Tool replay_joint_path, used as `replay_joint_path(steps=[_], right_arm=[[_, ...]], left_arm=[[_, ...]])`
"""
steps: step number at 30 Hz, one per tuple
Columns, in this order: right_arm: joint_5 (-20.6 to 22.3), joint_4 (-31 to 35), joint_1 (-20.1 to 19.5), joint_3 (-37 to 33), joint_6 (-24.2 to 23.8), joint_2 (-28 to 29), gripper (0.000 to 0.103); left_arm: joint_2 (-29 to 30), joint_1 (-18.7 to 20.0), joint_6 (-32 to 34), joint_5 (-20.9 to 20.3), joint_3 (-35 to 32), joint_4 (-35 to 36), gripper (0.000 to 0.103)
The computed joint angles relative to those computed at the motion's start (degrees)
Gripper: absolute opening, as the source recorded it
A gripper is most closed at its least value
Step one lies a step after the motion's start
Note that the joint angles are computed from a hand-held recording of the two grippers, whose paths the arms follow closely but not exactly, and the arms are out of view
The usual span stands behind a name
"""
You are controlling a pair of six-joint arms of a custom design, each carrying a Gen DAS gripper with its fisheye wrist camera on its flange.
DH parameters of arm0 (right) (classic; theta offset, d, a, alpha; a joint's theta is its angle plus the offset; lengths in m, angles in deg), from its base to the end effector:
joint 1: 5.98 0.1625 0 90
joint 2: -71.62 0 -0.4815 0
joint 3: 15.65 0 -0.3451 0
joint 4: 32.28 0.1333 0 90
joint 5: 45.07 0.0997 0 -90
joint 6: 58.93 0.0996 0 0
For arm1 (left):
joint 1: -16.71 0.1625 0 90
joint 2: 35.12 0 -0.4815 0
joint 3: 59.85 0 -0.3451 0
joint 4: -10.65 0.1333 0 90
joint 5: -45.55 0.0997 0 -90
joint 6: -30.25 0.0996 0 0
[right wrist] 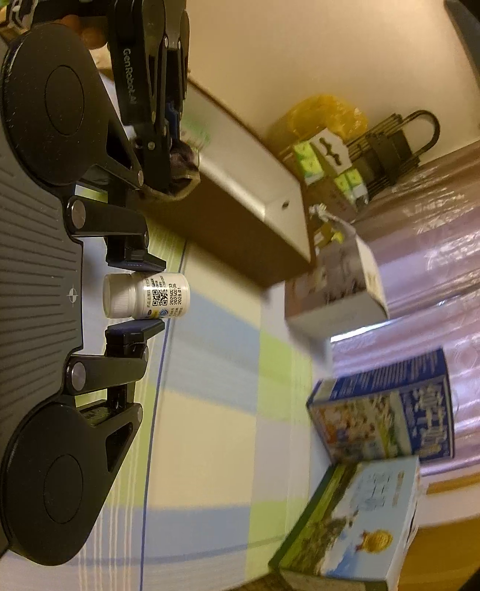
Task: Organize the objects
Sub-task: 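Carry the scrunchie and white bottle over the open box with both grippers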
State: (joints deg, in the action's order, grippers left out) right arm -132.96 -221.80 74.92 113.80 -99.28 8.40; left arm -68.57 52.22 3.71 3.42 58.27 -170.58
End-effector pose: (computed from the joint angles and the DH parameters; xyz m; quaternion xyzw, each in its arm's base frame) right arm 0.0571 -0.5095 0.2481 0.2631 -0.9211 0.2675 0.1038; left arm -0.3196 -0.4826 0.0293 0.1978 0.8911 -0.3029 0.2739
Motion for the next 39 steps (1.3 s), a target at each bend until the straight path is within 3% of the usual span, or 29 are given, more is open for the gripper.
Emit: replay_joint_path(steps=[9,16,26,39], right_arm=[[-0.2,-8.9,9.9,-1.6,7.4,12.0,0.024],[-5.5,-10.2,15.3,-8.7,11.0,21.2,0.024],[-14.4,-6.6,16.8,-21.7,9.6,30.0,0.024],[-18.7,-2.2,17.2,-32.2,8.0,35.3,0.024]], left_arm=[[-11.8,3.7,6.1,1.8,6.3,0.7,0.021],[-17.5,9.7,13.5,3.5,5.8,1.9,0.021],[-15.4,18.9,24.9,1.5,-2.8,4.6,0.021],[-8.7,26.1,35.1,-1.6,-17.9,11.6,0.023]])
